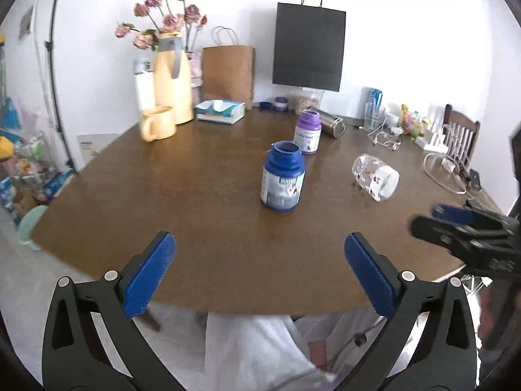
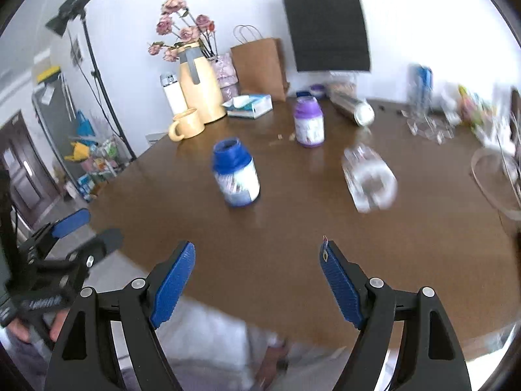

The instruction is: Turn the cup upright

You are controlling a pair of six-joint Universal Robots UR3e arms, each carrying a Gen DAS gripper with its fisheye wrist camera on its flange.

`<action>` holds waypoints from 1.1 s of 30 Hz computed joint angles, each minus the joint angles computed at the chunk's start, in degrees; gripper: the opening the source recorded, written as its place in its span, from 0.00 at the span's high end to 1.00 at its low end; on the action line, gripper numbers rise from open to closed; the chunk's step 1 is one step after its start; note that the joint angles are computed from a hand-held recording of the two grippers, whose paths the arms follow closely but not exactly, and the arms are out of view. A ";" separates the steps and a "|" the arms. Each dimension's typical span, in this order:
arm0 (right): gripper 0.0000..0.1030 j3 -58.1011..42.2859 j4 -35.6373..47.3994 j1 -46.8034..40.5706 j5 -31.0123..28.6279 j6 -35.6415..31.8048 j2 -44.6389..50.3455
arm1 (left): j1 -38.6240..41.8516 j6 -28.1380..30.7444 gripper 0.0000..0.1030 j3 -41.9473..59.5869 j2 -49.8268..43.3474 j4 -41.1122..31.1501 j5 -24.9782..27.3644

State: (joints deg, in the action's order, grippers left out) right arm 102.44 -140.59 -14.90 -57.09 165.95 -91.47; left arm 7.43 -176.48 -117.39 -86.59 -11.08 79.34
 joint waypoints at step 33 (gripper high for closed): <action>0.19 21.74 -0.83 -8.65 1.64 -3.50 -19.95 | -6.29 -1.26 0.00 -6.81 9.48 -8.34 4.27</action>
